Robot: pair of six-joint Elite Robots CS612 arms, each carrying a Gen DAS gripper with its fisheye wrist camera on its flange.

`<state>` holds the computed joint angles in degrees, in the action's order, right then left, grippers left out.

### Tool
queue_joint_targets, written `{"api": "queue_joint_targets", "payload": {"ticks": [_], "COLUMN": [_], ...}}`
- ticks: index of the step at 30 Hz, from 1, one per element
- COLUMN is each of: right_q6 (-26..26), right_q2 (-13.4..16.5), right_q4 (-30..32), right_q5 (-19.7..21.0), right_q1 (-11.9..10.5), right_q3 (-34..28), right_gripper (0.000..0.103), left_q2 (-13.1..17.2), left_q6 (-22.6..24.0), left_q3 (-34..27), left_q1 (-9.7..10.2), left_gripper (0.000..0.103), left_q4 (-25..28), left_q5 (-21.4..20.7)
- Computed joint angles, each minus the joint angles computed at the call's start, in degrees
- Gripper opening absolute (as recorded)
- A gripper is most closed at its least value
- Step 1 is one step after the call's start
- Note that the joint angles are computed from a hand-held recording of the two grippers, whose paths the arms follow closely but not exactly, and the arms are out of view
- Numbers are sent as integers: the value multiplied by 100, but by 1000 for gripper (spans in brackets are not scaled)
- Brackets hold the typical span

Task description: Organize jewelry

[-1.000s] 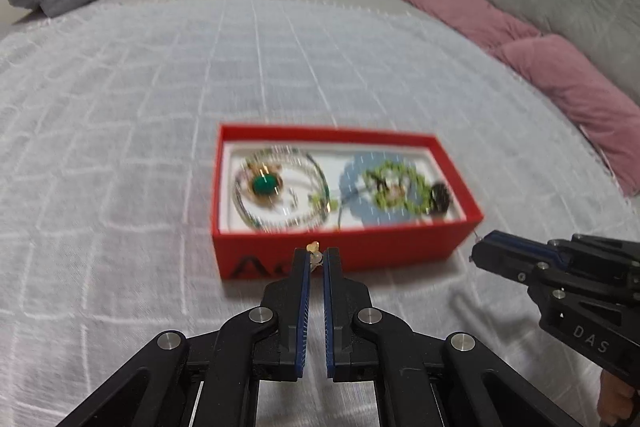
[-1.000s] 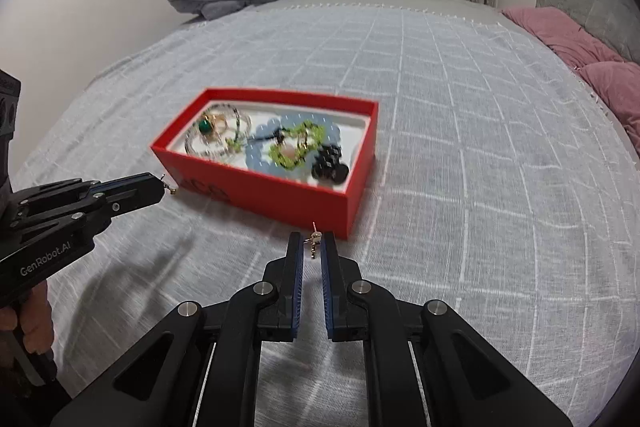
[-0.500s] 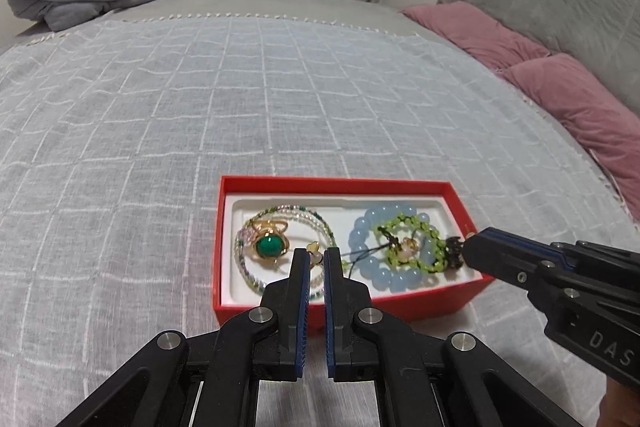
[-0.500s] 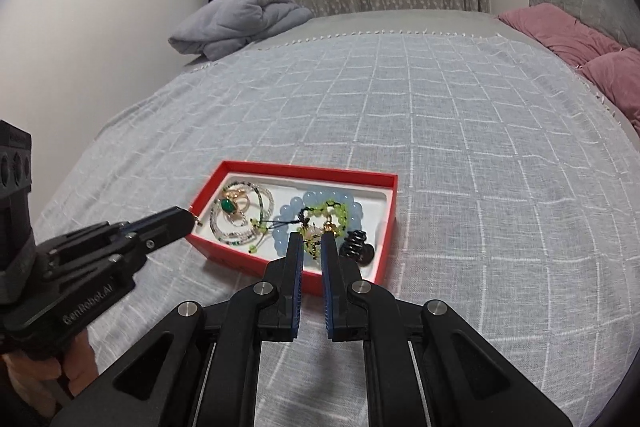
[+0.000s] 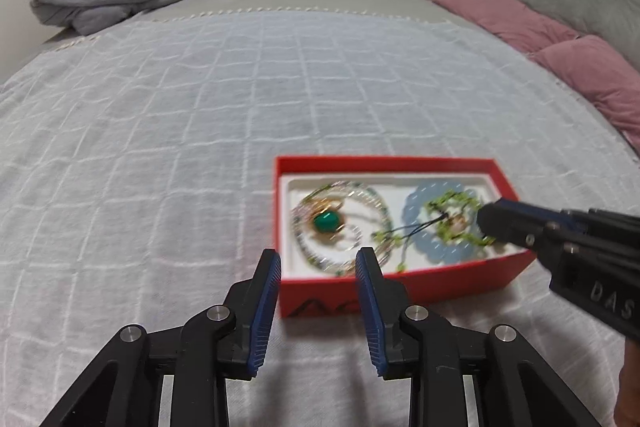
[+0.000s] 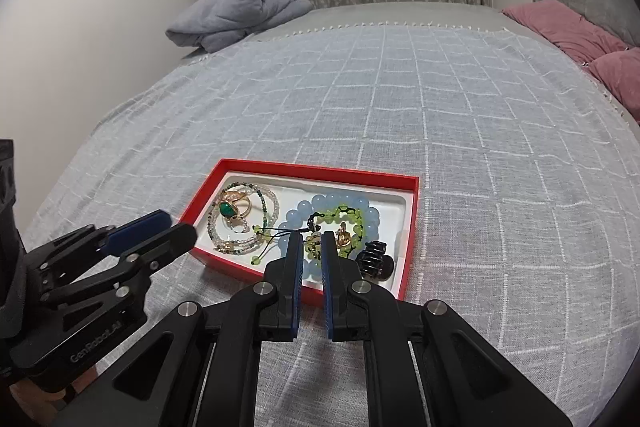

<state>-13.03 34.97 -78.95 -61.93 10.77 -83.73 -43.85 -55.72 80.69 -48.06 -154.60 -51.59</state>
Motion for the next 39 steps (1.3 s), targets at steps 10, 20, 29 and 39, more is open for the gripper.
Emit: {"api": "queue_joint_targets", "payload": {"ticks": [10, 20, 29, 39], "right_q6": [30, 47, 201, -13], "right_q2": [-20, -15, 57, 159], "right_q4": [-81, -231, -118, 429], "right_q5": [-153, -115, -216, -697], "right_q1": [101, 123, 22, -31], "right_q3": [101, 105, -157, -541], "right_gripper": [9, 21, 42, 55], "left_q2": [-152, -212, -272, -300], "left_q6": [-394, -603, -760, -859], "left_q3": [297, 385, 456, 435], "left_q1": [-21, -39, -77, -147], "left_gripper": [41, 59, 77, 93], "left_q4": [46, 214, 309, 664], "left_q5": [-106, -172, -241, -359]}}
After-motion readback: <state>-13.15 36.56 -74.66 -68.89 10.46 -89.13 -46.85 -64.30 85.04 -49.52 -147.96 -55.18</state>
